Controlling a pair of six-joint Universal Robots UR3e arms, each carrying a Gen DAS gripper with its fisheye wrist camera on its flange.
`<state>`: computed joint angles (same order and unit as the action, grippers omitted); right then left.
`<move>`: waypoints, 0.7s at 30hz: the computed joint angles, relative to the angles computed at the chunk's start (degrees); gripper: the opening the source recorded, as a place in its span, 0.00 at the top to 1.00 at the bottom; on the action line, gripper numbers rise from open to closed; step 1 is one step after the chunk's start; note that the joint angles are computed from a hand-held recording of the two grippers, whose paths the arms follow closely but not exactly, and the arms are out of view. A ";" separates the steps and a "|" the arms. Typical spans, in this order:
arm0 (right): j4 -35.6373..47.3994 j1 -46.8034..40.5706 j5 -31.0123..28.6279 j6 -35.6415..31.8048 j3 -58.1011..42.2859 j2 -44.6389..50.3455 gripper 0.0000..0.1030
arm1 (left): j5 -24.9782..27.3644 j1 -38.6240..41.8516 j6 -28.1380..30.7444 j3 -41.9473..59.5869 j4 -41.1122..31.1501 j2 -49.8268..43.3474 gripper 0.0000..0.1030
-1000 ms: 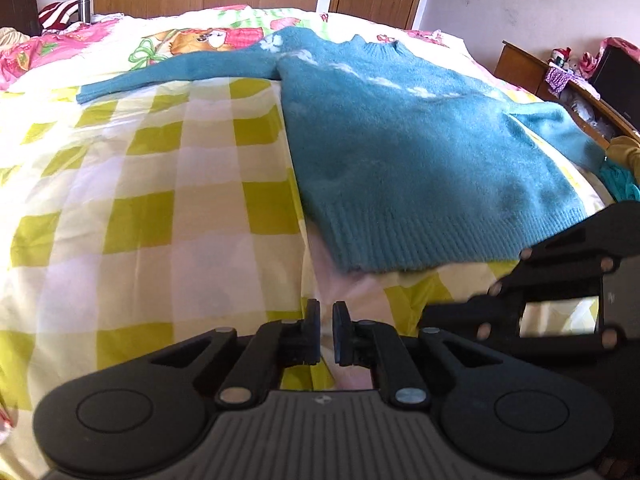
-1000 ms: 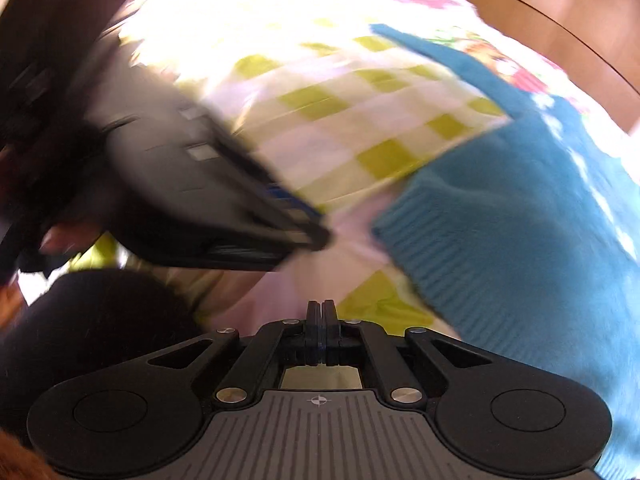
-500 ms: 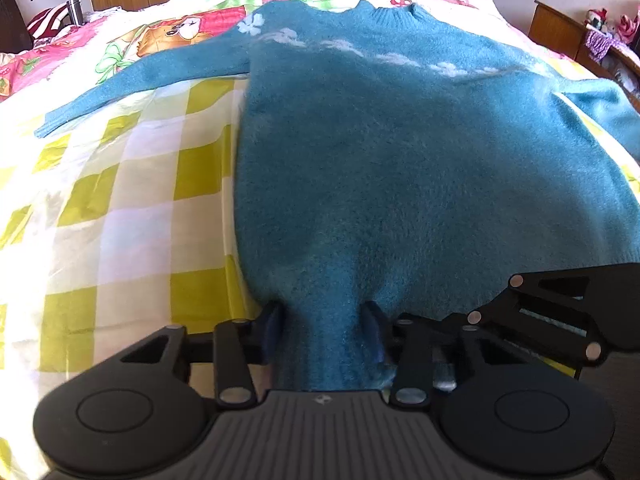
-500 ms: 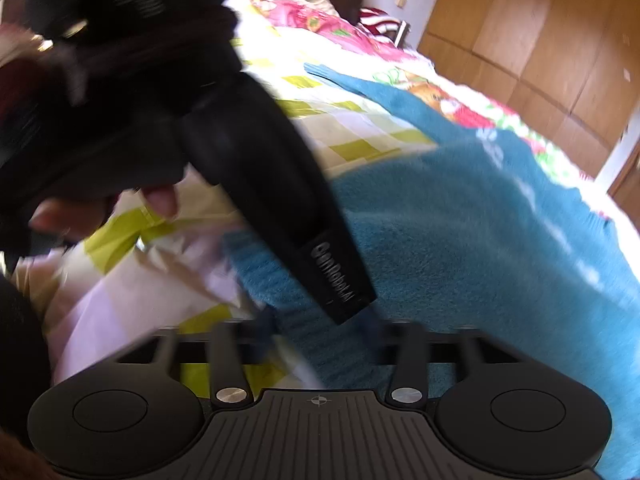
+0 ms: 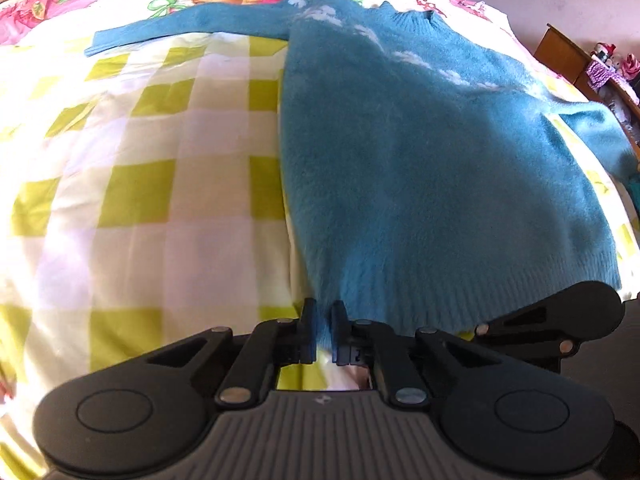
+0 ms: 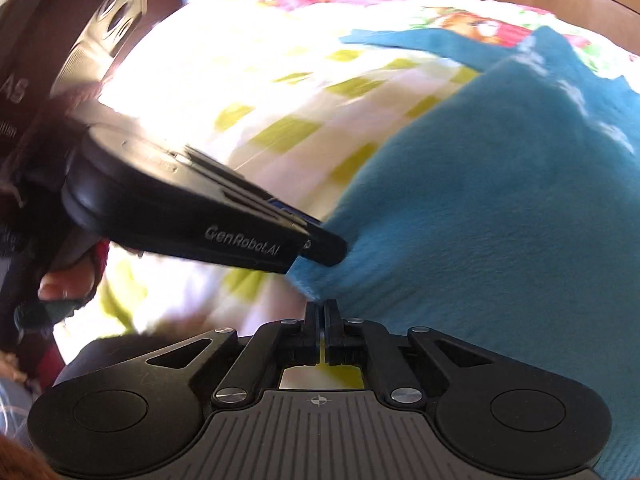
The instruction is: Fold small clothes
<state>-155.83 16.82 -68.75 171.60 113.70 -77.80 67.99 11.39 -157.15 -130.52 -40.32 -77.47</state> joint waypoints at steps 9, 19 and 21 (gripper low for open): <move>-0.84 -17.33 4.82 5.21 20.38 -29.71 0.93 | 1.35 -3.35 -1.40 2.36 5.07 6.54 0.80; -20.92 -67.79 8.25 22.22 18.96 -14.57 0.33 | 5.92 -34.81 -15.98 52.03 12.27 -44.75 0.79; -25.59 -70.67 9.58 27.65 13.26 -7.17 0.28 | 5.23 -37.34 -17.01 64.03 8.91 -53.10 0.79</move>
